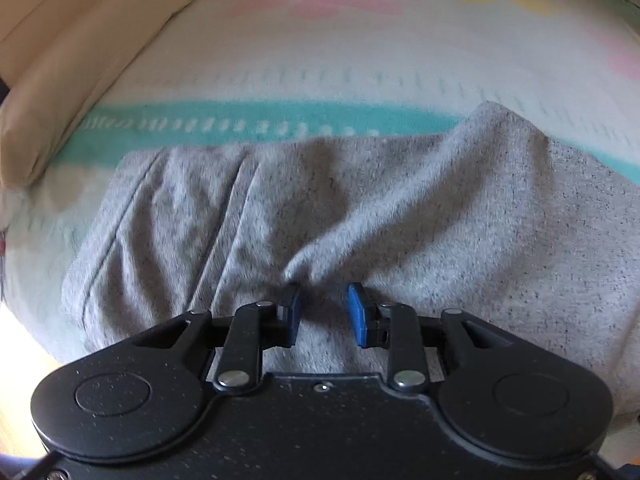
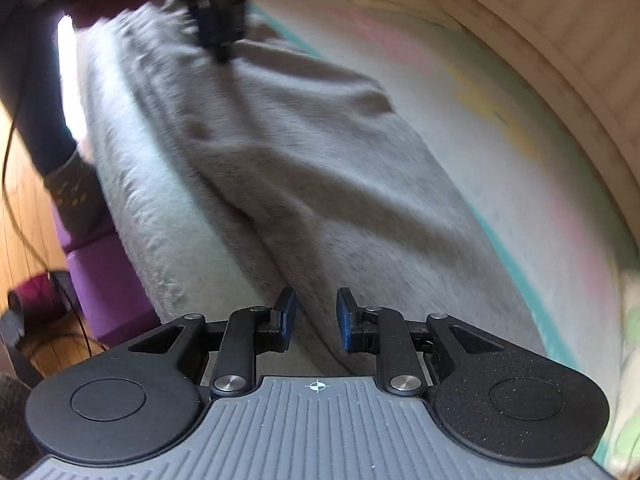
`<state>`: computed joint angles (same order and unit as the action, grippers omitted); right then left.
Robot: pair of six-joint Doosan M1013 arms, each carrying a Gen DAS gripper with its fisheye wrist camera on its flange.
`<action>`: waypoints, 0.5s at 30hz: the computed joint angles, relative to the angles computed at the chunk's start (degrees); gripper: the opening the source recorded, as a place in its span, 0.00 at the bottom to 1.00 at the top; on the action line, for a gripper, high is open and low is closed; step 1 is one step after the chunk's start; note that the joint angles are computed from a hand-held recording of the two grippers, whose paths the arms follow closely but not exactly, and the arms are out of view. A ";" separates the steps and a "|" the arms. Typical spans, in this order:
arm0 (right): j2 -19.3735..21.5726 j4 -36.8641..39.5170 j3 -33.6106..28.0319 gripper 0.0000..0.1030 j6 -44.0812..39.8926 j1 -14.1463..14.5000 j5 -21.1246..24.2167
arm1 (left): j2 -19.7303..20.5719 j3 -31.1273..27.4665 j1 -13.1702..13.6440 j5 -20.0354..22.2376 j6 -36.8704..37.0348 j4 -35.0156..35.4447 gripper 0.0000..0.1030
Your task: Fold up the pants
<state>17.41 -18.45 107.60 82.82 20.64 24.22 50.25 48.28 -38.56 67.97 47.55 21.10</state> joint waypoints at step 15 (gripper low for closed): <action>-1.29 16.43 0.53 0.04 -15.07 -1.99 -2.25 | -0.20 0.71 1.42 -2.26 0.01 -3.90 0.38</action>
<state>16.12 -2.02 108.13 67.76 18.65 21.97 50.05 48.99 -37.14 65.71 47.56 17.20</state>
